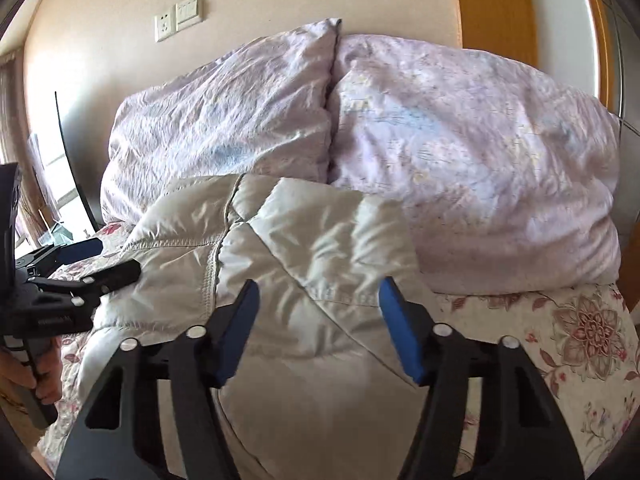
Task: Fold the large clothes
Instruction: 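Lower the folded jacket toward the pillows with both tools gripping its sides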
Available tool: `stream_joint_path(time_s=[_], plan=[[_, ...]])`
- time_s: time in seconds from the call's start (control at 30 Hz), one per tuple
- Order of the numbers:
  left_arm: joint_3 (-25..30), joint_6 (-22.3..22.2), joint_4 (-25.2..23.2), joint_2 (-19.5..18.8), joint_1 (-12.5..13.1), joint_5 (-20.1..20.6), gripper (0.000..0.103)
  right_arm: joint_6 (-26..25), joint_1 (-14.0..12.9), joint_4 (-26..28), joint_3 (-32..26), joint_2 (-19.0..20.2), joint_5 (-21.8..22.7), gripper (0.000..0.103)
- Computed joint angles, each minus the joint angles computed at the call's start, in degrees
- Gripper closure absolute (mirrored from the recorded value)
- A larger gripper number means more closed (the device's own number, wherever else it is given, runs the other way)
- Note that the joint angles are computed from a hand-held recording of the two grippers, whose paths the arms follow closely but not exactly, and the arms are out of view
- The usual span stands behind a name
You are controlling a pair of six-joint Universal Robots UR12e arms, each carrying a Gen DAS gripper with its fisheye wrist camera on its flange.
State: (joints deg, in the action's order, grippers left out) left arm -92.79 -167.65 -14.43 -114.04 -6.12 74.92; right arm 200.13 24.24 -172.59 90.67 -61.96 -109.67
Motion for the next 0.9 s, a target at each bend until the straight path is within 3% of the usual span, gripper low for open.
stream_joint_path(time_s=[0.2, 0.4, 0.63, 0.7, 0.83, 0.9], plan=[[0.0, -0.1, -0.5, -1.1, -0.2, -1.5, 0.002, 0.8, -1.2, 4.8, -1.4, 1.4, 2.5, 0.047], [-0.4, 1.6, 2.0, -2.1, -1.4, 1.8, 0.002, 1.7, -2.5, 9.1, -1.5, 1.5, 7.2, 0.047], [-1.0, 0.7, 5.9, -3.4, -1.9, 4.2, 0.002, 1.7, -1.8, 9.9, -2.6, 2.7, 4.5, 0.046], [-0.8, 1.1, 4.0, -2.7, -1.9, 4.3, 0.002, 2.8, -1.7, 12.0, -3.0, 1.9, 4.3, 0.046], [-0.3, -0.2, 4.9, -1.7, -1.8, 5.2, 0.002, 5.0, -2.4, 4.5, -2.3, 0.8, 4.6, 0.046], [0.8, 0.4, 6.0, -2.2, -2.5, 8.2, 0.002, 5.9, -2.9, 4.5, -3.3, 1.1, 5.2, 0.046]])
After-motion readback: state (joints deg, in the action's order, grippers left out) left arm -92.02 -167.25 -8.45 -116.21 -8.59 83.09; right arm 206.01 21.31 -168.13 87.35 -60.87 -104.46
